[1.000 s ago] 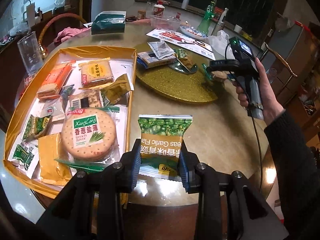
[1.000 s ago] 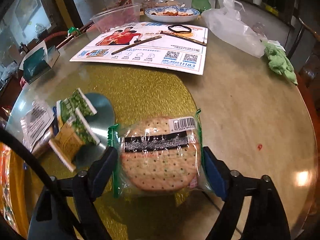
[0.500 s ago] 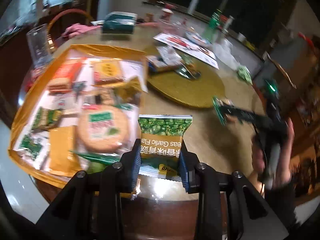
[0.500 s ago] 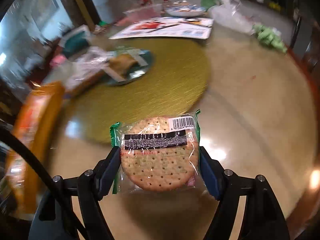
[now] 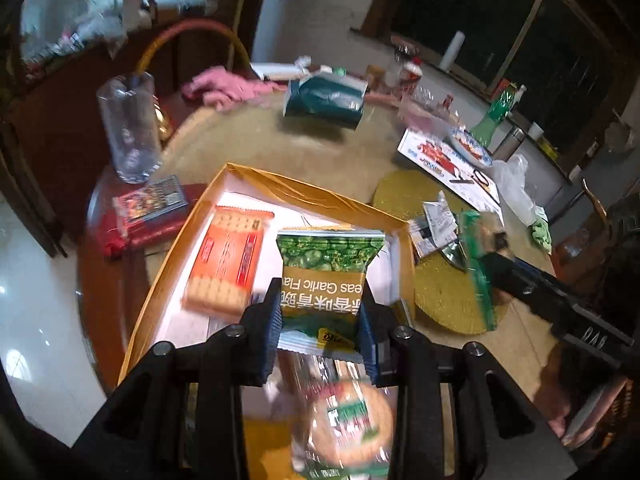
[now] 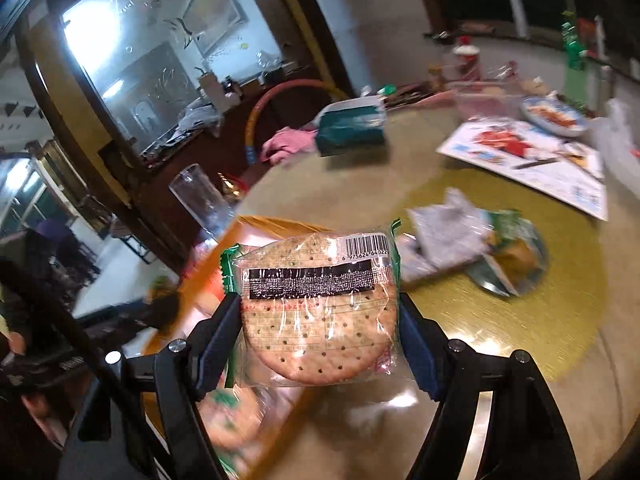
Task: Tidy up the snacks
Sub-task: 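Carry both packets over the box and open both grippers, then withdraw both grippers from the box back over the table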
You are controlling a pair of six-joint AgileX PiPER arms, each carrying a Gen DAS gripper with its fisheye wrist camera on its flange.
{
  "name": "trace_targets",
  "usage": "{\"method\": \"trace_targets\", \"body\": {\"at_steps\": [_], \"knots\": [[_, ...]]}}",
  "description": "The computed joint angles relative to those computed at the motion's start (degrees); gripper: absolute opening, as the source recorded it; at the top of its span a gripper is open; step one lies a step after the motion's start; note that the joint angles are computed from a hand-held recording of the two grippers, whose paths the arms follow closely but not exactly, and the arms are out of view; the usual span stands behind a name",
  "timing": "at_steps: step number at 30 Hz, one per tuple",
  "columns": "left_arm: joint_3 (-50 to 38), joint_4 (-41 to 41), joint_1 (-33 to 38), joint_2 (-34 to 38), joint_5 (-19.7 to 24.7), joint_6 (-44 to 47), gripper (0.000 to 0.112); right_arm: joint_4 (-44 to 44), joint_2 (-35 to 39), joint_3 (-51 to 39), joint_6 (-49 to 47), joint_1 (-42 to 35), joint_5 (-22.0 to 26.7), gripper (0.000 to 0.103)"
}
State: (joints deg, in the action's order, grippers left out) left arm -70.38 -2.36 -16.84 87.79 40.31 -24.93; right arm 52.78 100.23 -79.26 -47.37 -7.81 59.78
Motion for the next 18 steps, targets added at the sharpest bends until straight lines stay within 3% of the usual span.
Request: {"method": "trace_targets", "body": {"at_steps": [3, 9, 14, 16, 18], "knots": [[-5.37, -5.34, 4.78, 6.3, 1.95, 6.79, 0.036, -6.07, 3.09, -2.78, 4.54, 8.47, -8.32, 0.075], [-13.58, -7.58, 7.66, 16.2, 6.09, 11.07, 0.036, -14.52, 11.23, -5.86, 11.07, 17.12, -13.86, 0.076], [-16.71, -9.23, 8.08, 21.26, 7.46, 12.72, 0.037, -18.0, 11.78, -5.25, 14.04, 20.14, -16.61, 0.077], [-17.2, -10.63, 8.33, 22.1, 7.43, 14.62, 0.042, -20.43, 12.89, -5.93, 15.4, 21.33, -17.4, 0.079], [-16.38, -13.97, 9.67, 21.58, 6.86, 16.68, 0.064, -17.73, 12.22, -4.67, 12.52, 20.15, -17.64, 0.081]]}}
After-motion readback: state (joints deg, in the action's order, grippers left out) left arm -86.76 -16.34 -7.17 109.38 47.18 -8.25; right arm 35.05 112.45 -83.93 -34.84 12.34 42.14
